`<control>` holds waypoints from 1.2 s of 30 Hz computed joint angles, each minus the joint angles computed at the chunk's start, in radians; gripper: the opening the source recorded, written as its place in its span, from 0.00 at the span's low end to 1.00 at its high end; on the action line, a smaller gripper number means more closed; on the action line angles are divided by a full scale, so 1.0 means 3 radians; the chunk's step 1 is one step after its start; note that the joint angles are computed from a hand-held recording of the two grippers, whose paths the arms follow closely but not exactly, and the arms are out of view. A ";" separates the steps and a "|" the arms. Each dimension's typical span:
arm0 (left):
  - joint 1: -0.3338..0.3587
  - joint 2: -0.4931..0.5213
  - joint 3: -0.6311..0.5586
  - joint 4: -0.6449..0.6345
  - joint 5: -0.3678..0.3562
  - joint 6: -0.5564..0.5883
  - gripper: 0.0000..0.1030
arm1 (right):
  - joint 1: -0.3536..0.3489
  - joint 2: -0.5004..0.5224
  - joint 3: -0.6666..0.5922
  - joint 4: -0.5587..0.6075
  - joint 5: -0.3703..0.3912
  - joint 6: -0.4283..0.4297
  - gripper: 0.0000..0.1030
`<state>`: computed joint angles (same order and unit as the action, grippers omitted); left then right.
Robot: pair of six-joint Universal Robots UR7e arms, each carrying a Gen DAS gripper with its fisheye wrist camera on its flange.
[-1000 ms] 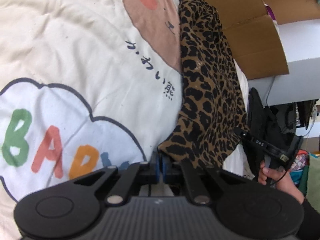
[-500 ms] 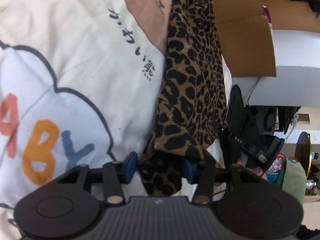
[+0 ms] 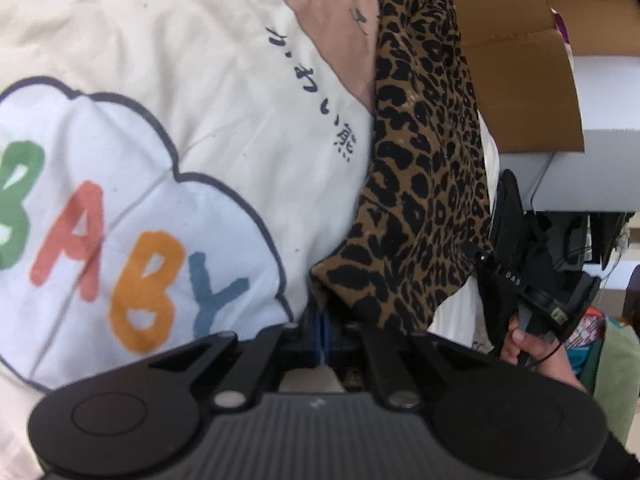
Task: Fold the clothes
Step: 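Hold the pants hem raised with the left tool while the right tool holds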
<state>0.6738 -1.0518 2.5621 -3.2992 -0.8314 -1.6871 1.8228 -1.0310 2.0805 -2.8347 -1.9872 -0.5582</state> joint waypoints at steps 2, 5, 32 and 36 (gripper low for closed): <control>0.0022 -0.0045 -0.0041 0.0124 -0.0022 0.0080 0.02 | -0.0002 0.0001 0.0001 -0.0005 0.0003 -0.0012 0.09; 0.0031 -0.0151 -0.0125 0.0377 -0.0058 0.0330 0.01 | -0.0005 0.0001 -0.0001 -0.0005 0.0011 -0.0008 0.09; 0.0160 0.0713 -0.0081 -0.2130 -0.0276 0.0806 0.10 | -0.0007 0.0013 0.0012 -0.0048 0.0014 -0.0017 0.09; 0.0195 0.0781 -0.0127 -0.2024 -0.0282 0.0802 0.09 | -0.0010 0.0016 0.0011 -0.0054 0.0020 -0.0019 0.09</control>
